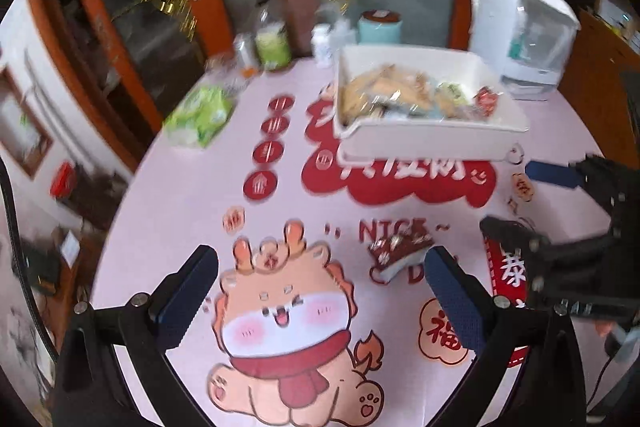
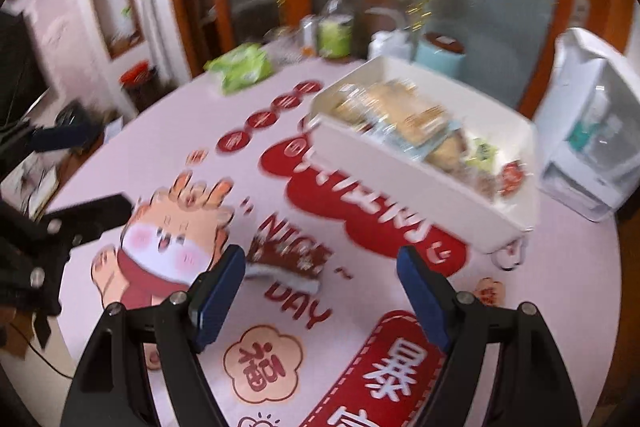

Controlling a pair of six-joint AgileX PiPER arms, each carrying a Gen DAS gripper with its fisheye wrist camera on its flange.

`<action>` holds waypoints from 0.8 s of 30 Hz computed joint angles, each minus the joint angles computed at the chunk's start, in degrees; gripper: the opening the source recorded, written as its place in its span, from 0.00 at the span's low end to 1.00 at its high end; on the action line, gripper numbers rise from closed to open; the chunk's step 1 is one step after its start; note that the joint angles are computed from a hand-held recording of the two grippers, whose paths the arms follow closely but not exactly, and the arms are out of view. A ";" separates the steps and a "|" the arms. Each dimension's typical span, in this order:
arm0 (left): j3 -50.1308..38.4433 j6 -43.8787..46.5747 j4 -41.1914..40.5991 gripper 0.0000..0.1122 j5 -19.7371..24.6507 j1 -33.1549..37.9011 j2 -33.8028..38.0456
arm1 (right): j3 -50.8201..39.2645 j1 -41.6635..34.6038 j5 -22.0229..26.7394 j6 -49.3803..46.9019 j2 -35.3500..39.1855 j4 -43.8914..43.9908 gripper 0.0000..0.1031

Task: Organize snacks
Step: 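Move the right tool back to the dark red snowflake candy, then grasp the dark red snowflake candy with the right tool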

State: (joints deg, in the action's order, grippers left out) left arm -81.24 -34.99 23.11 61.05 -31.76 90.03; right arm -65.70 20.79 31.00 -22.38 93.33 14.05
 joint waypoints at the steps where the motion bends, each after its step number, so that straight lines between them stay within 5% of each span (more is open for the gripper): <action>1: 1.47 -0.37 -1.15 0.91 -0.85 0.89 -0.01 | 0.35 0.79 -0.82 -1.87 1.11 -0.05 0.77; 7: 8.88 -0.17 -5.55 0.91 -5.95 5.33 1.12 | 0.14 5.39 -6.62 -7.04 8.02 -7.31 0.77; 12: 9.90 -1.51 -5.48 0.91 -8.15 8.27 4.54 | -3.79 6.54 -6.76 -13.19 15.62 -7.65 0.76; 19: 5.85 -5.11 -2.86 0.91 -6.47 11.56 12.81 | -9.11 5.86 -4.48 -19.60 22.39 -1.06 0.76; 24: 4.18 -4.24 -4.58 0.91 -7.99 13.26 16.42 | -13.86 2.96 2.40 -23.79 25.50 8.59 0.75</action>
